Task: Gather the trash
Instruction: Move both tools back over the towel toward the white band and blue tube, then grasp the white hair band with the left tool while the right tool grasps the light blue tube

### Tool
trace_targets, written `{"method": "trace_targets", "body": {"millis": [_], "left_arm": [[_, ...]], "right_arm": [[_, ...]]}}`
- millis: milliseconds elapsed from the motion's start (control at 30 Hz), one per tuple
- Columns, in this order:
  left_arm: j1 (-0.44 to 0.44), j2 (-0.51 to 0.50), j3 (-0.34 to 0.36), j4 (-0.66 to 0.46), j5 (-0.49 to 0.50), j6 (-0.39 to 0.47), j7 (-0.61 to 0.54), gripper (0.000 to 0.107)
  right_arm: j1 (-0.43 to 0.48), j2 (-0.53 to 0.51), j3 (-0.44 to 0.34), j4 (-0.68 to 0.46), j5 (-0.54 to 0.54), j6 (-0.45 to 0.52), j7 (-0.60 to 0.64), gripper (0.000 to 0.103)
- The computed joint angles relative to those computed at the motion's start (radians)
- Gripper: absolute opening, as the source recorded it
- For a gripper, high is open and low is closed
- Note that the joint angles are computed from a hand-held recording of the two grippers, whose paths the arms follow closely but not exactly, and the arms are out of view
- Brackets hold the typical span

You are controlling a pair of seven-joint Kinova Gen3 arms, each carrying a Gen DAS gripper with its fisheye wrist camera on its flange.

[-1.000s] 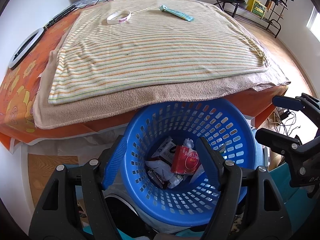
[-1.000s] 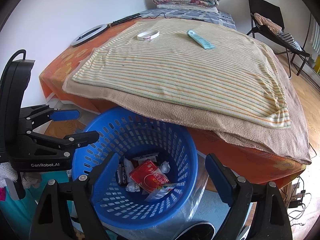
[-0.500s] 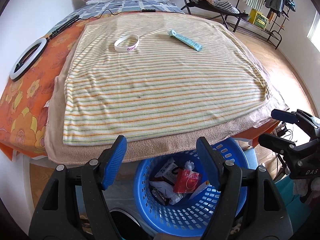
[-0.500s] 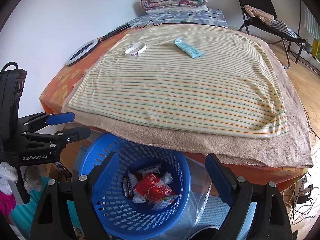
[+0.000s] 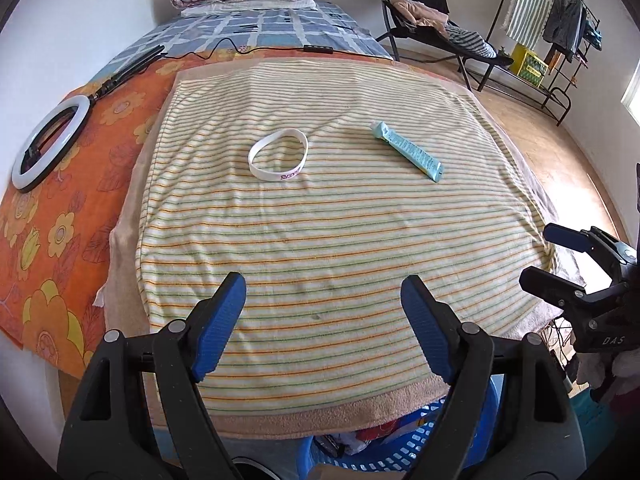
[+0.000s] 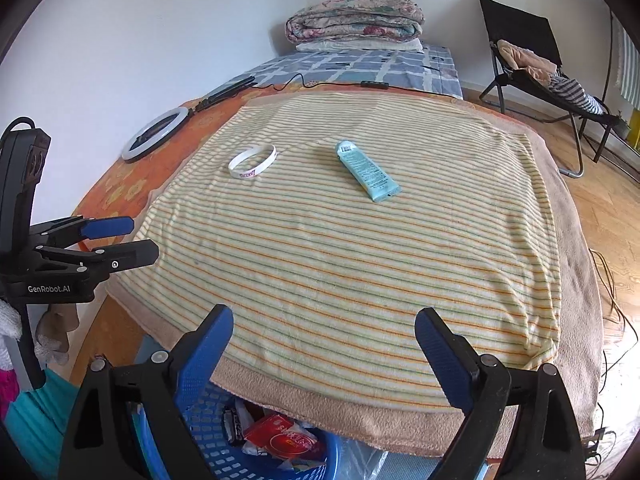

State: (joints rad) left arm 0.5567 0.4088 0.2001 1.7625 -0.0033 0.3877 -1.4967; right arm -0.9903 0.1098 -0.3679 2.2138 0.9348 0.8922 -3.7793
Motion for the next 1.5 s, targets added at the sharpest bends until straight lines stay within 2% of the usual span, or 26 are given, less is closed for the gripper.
{"method": "trace_targets", "body": {"millis": [133,167,200,467,667,800,933,1100,1267,1333,1367,1433,1500], "left_arm": [[-0.019,0.068,-0.001,-0.096,0.012,0.032,-0.001,0.082],[-0.024,0.085,-0.003,-0.119,0.017,0.04,-0.001,0.082],[-0.025,0.103,-0.009,-0.145,0.019,0.049,0.003,0.082],[-0.094,0.253,0.017,-0.366,0.094,0.157,-0.027,0.082],[-0.128,0.342,0.025,-0.482,0.157,0.219,-0.037,0.082],[-0.11,0.373,0.01,-0.533,0.15,0.244,-0.048,0.082],[-0.072,0.398,-0.014,-0.579,0.121,0.269,-0.047,0.082],[-0.021,0.413,-0.043,-0.605,0.07,0.285,-0.049,0.082],[0.06,0.416,-0.111,-0.609,-0.02,0.278,-0.005,0.082],[0.088,0.417,-0.134,-0.603,-0.06,0.268,0.015,0.076],[0.098,0.417,-0.141,-0.602,-0.078,0.266,0.022,0.067],[0.095,0.412,-0.132,-0.587,-0.093,0.247,0.019,0.059],[0.086,0.406,-0.119,-0.575,-0.095,0.235,0.014,0.042]], "right_arm": [[0.069,0.003,0.046,0.007,0.026,-0.067,0.07,0.094],[0.088,0.006,0.056,0.008,0.032,-0.085,0.087,0.096],[0.106,0.008,0.067,0.009,0.035,-0.101,0.104,0.102],[0.228,0.044,0.143,0.003,0.087,-0.225,0.176,0.103],[0.295,0.074,0.202,0.015,0.198,-0.36,0.155,0.103],[0.34,0.103,0.239,0.01,0.238,-0.447,0.153,0.101],[0.348,0.138,0.268,-0.017,0.239,-0.448,0.181,0.101],[0.367,0.164,0.313,-0.02,0.296,-0.517,0.132,0.101],[0.371,0.193,0.322,-0.052,0.265,-0.511,0.199,0.101],[0.367,0.208,0.332,-0.065,0.251,-0.514,0.223,0.1],[0.362,0.215,0.339,-0.07,0.246,-0.516,0.23,0.098],[0.354,0.229,0.352,-0.08,0.234,-0.52,0.249,0.095],[0.344,0.243,0.361,-0.094,0.21,-0.515,0.281,0.095]]}}
